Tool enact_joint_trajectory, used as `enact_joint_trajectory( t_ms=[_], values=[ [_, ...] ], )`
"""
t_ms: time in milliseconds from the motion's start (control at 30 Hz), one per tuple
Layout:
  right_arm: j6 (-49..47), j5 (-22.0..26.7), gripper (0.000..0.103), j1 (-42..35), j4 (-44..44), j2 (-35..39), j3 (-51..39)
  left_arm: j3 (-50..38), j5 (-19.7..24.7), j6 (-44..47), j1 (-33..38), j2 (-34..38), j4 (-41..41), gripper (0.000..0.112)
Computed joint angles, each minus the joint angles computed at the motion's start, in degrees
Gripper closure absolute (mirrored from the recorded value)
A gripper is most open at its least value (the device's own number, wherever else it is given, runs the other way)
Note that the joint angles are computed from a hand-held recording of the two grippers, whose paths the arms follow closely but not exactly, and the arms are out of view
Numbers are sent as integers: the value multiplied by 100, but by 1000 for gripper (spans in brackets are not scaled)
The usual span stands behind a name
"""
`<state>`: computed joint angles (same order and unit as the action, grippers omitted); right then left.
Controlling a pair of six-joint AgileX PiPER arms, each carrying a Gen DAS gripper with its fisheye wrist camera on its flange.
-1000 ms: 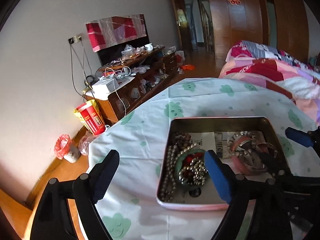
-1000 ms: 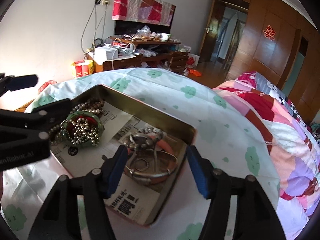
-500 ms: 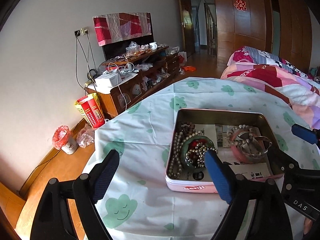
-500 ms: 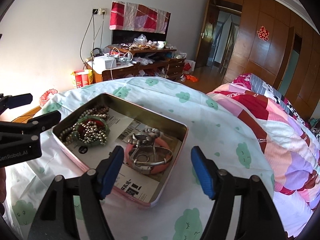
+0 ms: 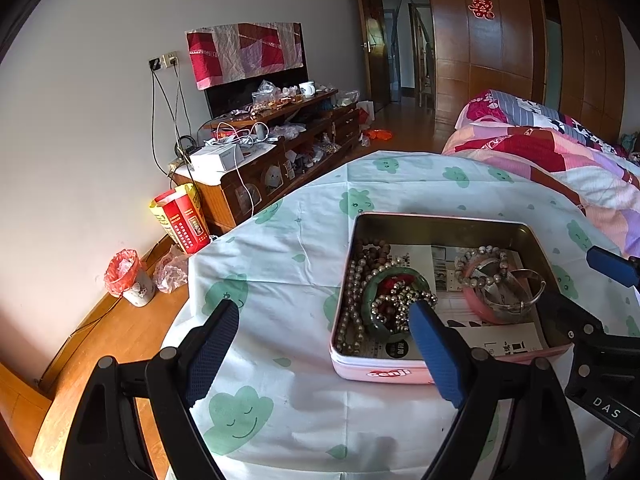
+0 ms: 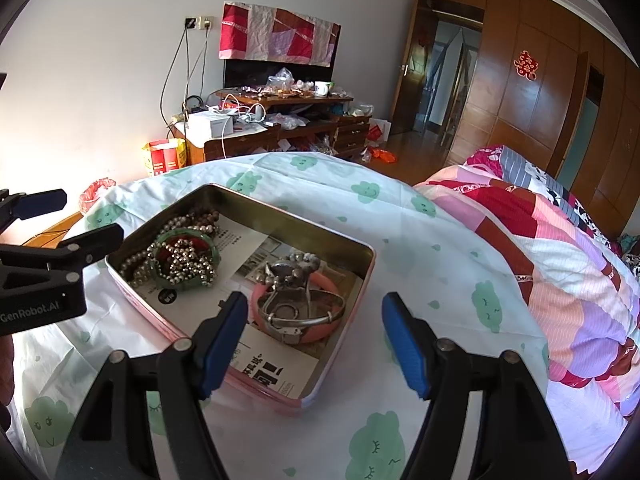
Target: Organize jewelry
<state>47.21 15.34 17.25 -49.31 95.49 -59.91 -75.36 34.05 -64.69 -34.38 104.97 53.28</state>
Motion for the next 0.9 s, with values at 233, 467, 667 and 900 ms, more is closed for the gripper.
enact_joint_trajectory(
  t_ms=[233, 467, 667, 900],
  values=[
    [-138, 8, 31, -14, 126, 14, -13, -10, -1, -9, 13, 17, 8, 25],
    [-148, -20, 31, -29, 116, 11, 6, -7, -22, 21, 29, 12, -13, 25],
    [-144, -3, 31, -28, 115, 18, 0, -81, 17, 105, 32, 41, -87, 25],
    [-178, -23, 31, -52, 141, 13, 17, -85, 21, 105, 32, 47, -79, 25]
  ],
)
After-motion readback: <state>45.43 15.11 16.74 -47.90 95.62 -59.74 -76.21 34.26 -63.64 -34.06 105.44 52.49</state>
